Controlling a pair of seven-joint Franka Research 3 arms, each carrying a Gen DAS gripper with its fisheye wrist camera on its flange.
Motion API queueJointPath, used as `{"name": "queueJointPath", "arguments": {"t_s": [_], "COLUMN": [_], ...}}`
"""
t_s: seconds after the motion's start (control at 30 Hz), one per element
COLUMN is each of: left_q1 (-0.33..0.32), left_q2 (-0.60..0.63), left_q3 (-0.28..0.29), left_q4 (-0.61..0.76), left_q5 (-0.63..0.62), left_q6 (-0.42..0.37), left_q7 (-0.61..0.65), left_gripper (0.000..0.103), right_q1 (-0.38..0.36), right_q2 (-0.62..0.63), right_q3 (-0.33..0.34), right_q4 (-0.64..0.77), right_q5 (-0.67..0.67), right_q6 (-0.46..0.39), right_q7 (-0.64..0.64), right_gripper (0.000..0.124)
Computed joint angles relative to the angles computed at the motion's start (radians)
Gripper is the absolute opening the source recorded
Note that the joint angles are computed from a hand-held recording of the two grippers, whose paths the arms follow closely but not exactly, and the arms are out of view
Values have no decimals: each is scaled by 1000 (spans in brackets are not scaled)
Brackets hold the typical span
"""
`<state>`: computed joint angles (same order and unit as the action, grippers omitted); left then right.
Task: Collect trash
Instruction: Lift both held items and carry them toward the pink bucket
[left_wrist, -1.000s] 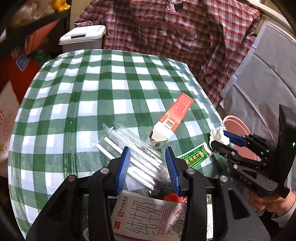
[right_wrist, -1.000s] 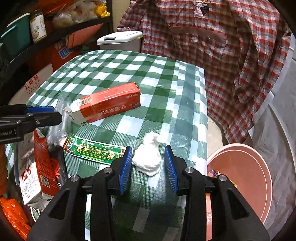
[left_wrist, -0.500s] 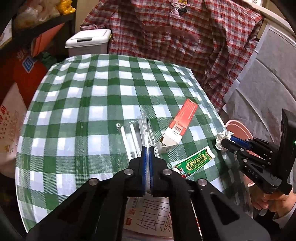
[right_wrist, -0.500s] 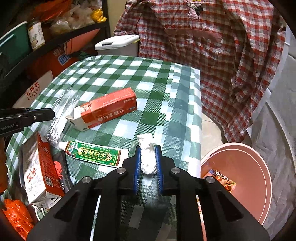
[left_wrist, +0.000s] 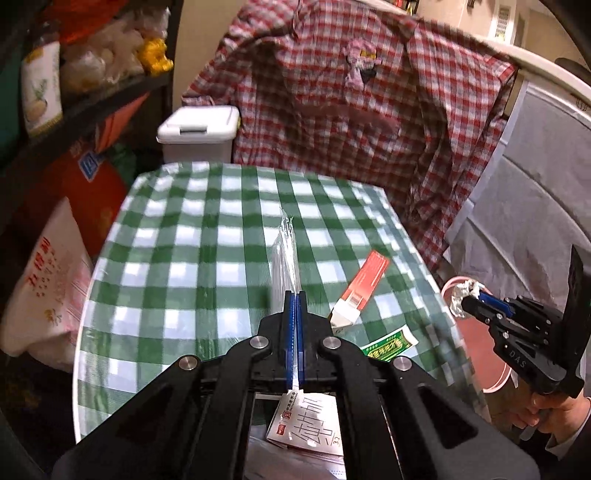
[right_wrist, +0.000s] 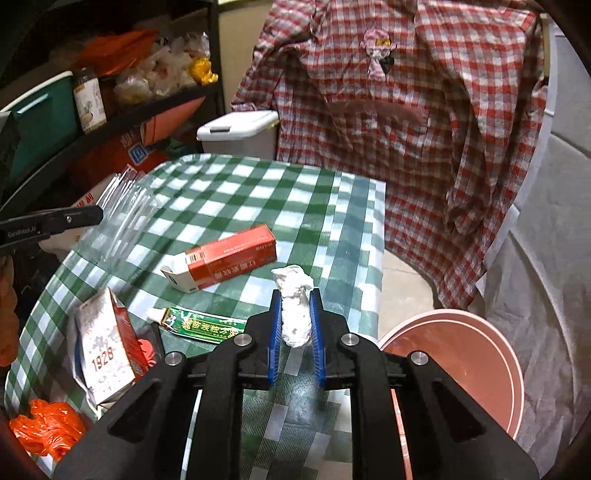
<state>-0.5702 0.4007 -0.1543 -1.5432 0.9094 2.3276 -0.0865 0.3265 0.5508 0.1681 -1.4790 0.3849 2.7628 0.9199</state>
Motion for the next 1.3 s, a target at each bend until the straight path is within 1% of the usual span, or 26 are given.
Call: {"name": "queueJointPath", "arguments": {"t_s": [0.13,0.3,0.47,0.6,0.8,0.93,1.1,1.3], "left_q1": [-20,-43,-78,-109,-156,-184,-218,-249], "left_q2": [-22,-19,-4,12,50,70,104,134], "left_q3": [5,-5,-10,-9,-1,9,22,43], "left_q4": [0,31,87,133,213,259,327,385], "left_q5": [45,79,117,142,165,178,190,196], "left_q6": [-38,-100,-163,-207,-276,-299,-322,-315], "left_q7": [-48,-60,-68,-69,-50,-39,-13,8], "left_gripper": [1,1,1,1,1,1,1,1], "right_q1": [-26,-62,-103,-125,-144,-149,-149,-146], "right_q2": [-40,-86,-139,-175,-224,-254,-285,-327], "right_q3": [29,60,93,99,91,83,62,44], "right_q4": [-48,-94,-140,-163,-194,-213,-229,-255], "right_q5": [43,114,217,299,411,481,554,645], "right_q6": [41,79,116,129,142,150,155,181], "right_q7": [-46,-113,-192,-244,-315,-365,-406,-471], "right_gripper": [15,15,15,15,15,15,15,15]}}
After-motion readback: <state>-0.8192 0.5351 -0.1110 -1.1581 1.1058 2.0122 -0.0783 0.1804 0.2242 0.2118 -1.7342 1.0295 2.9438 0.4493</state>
